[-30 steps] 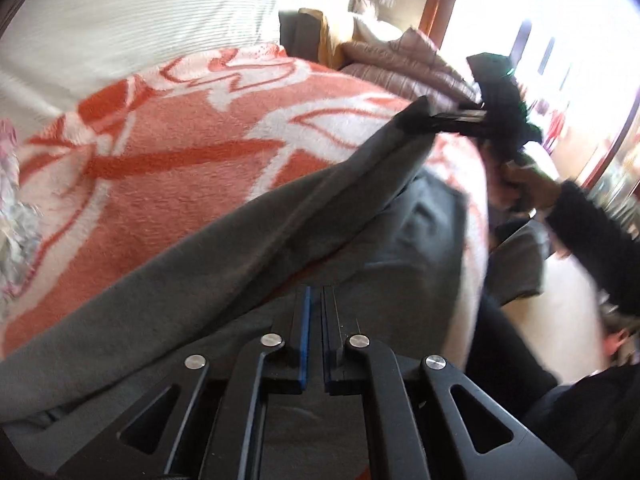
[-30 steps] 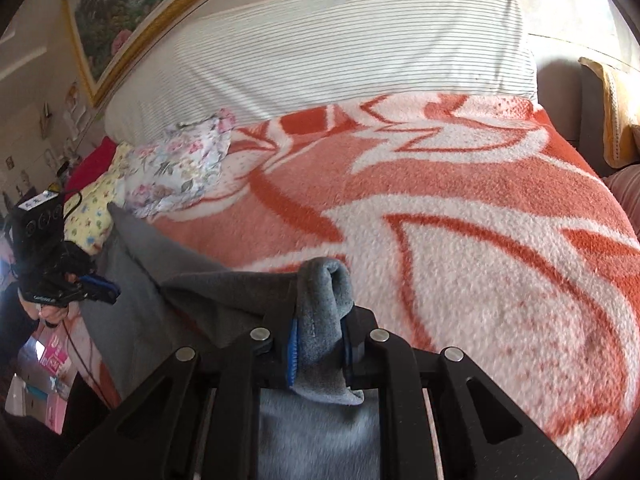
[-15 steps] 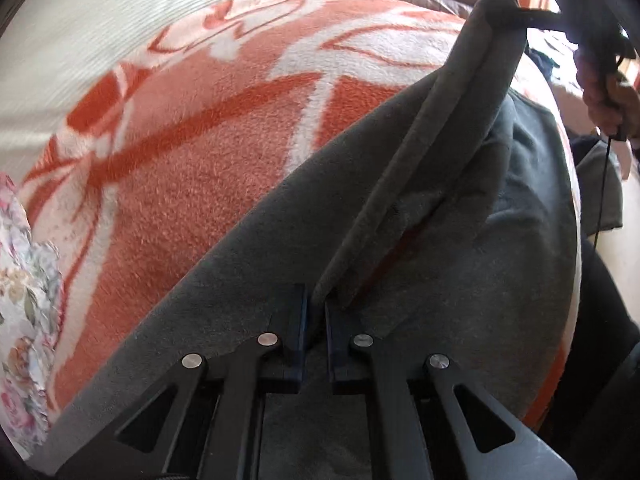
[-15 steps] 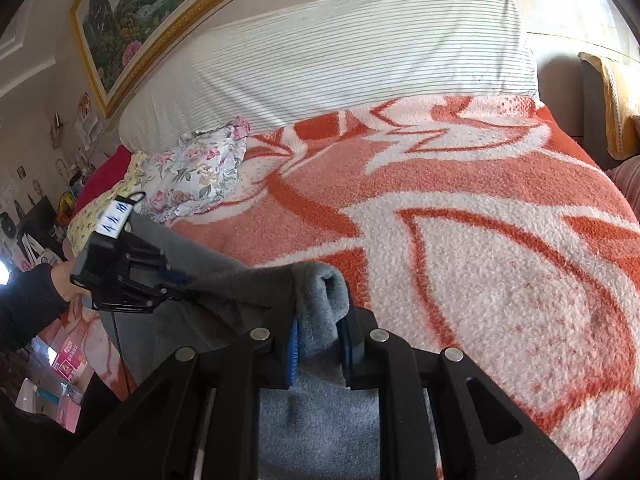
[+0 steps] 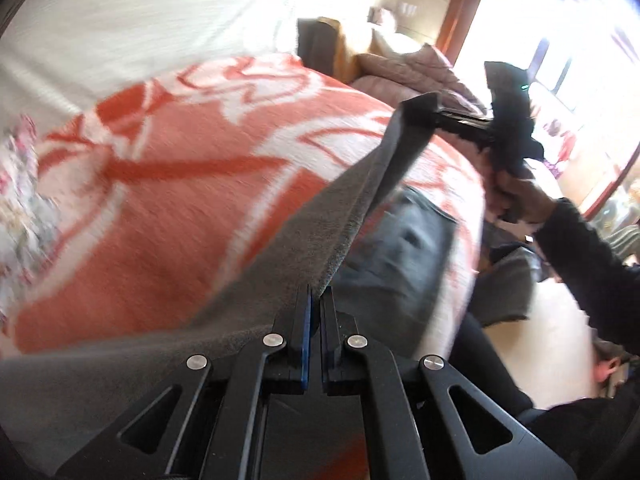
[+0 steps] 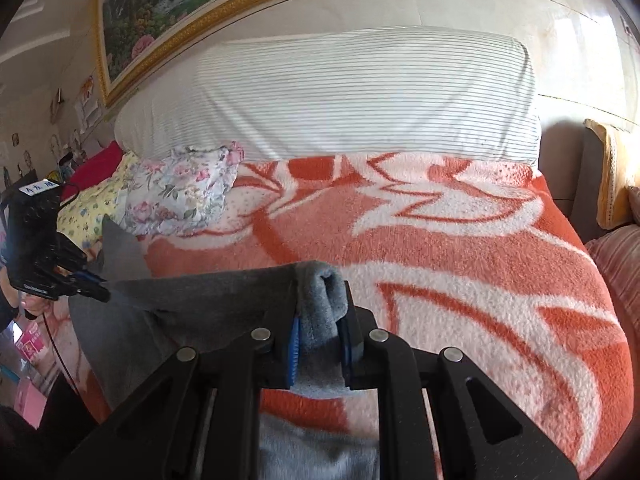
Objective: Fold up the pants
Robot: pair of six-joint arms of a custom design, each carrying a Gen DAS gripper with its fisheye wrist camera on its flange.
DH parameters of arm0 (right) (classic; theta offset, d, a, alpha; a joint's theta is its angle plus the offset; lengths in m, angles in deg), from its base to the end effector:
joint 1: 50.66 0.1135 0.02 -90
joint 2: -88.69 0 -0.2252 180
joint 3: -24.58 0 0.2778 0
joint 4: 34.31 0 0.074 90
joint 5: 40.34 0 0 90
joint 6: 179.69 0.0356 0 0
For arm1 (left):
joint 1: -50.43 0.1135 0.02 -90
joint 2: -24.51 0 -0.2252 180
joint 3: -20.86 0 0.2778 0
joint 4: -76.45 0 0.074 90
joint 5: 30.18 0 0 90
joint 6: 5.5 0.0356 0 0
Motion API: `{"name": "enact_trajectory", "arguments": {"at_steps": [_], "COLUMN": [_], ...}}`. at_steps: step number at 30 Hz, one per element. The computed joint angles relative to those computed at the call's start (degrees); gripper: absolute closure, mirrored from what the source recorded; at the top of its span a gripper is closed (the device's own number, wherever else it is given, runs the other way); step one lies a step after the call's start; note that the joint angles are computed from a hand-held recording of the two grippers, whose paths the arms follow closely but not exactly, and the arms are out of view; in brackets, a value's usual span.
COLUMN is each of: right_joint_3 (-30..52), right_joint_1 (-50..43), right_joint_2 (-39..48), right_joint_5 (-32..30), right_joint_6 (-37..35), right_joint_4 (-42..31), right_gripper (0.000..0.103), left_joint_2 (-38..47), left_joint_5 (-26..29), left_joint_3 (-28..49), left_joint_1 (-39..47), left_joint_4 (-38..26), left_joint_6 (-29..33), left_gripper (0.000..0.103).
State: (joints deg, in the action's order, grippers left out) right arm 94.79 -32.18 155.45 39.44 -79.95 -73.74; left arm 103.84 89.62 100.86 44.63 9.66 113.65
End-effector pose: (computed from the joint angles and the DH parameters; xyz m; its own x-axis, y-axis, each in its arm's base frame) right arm 0.2794 0.1000 0.2731 -0.6250 -0.0333 -0.7799 -0.3474 0.9066 0.2396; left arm 0.2952 -0.0478 0.2421 -0.6543 0.4913 -0.5749 0.6945 0.6912 -0.1997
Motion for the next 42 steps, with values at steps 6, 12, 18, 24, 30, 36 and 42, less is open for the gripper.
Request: {"name": "enact_trajectory", "arguments": {"at_steps": [6,12,18,24,30,36,42], "right_joint_3": [-15.37,-23.65,-20.53,-22.65,-31.0,-29.58,-22.77], "right_joint_1": [1.98,3.64,7.8,8.99,10.22,15.31,28.98], "right_joint_2": [-15.79,-22.15,-24.71,-25.32,-33.28,-45.2,-33.52], "right_joint_5": [0.27,1.25,10.03,14.15,11.85,17.18,23.79], "right_joint_6": [1.73,5.61,2.81,0.65,8.07,17.07,24.01], "right_joint_4": [-5.26,-6.46,-7.55,-9.77,-14.94,-24.25,-15.01], "right_gripper": [0.086,0.086,0.086,0.086,0.053,0.041,0.04], "left_joint_2": [-5.51,-6.51,-7.62,-5.23,-3.45,-15.12,-16.63], "left_joint_5": [2.09,2.27,4.6,0.21,0.54,2.57,6.44], "left_joint_3": [-13.19,-19.24,-18.67,-22.82,-25.23,-30.07,-30.01], "left_joint_1": [-3.16,-5.1,-5.4,-8.86,-6.26,0.84,18.73], "left_joint_4": [2.59,6.92,8.47,14.33,14.27,10.94,4.55], "left_joint_6": [-3.85,-8.62,-11.37,-12.25,-11.37,-9.35,-2.23], "left_gripper": [0.102,0.102,0.102,0.101,0.09,0.07,0.069]}}
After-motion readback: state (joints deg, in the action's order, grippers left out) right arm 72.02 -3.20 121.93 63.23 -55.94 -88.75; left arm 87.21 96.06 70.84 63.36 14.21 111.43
